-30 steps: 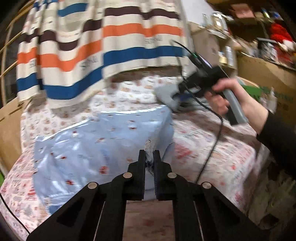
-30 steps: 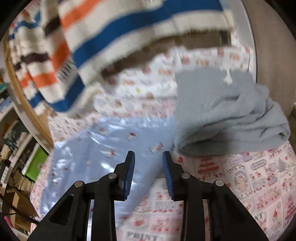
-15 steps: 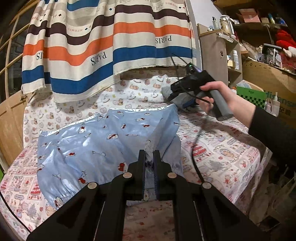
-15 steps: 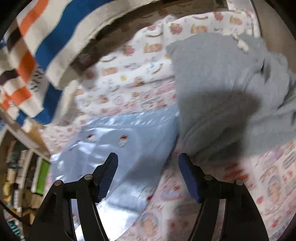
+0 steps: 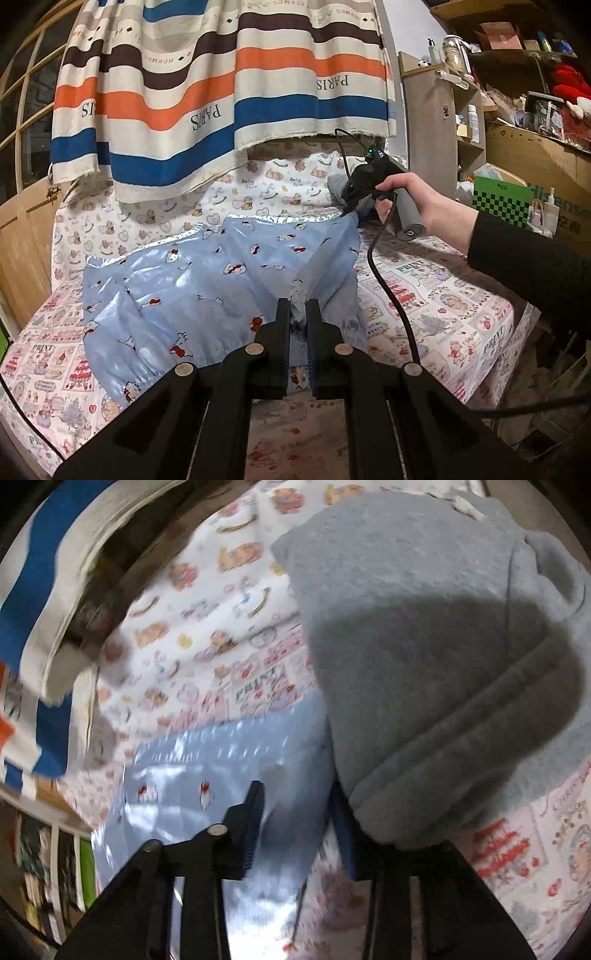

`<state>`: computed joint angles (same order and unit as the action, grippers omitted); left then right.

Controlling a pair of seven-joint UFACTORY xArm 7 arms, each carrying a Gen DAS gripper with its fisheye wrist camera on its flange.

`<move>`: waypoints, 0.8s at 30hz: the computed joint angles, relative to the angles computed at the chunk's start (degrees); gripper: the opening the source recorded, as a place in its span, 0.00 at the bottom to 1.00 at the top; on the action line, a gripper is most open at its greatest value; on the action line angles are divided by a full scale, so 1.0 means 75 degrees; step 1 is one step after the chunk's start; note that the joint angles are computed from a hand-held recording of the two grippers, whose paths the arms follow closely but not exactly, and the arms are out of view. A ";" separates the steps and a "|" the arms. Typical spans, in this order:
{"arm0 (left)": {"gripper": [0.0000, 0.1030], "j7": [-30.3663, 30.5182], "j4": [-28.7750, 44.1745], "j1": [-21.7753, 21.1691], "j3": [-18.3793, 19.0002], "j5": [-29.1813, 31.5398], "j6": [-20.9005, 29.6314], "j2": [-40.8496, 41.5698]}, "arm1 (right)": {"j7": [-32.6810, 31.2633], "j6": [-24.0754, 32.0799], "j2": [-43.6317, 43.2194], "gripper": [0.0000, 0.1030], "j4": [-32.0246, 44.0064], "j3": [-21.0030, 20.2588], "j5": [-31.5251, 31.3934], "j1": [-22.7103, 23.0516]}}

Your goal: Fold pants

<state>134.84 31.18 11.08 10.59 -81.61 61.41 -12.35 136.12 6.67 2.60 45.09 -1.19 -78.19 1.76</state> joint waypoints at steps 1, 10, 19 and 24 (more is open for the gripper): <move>0.07 -0.0019 0.0028 -0.0002 -0.0006 -0.0025 -0.0033 0.0042 | -0.0242 0.0147 0.0023 0.17 0.0008 0.0030 0.0280 0.0007; 0.07 -0.0038 0.0270 0.0143 -0.0037 -0.0116 0.0001 0.0506 | -0.0597 0.0312 -0.0230 0.02 0.0256 0.0184 0.0148 0.0078; 0.07 -0.0314 0.0591 0.0478 0.0057 -0.0008 0.0292 0.0856 | -0.4083 0.1639 0.0238 0.02 0.2244 0.0638 0.2004 0.0696; 0.07 -0.0193 0.0686 0.0774 0.0135 -0.0209 0.0293 0.1016 | -0.5576 0.2017 0.1374 0.02 0.4057 0.0628 0.3157 0.1281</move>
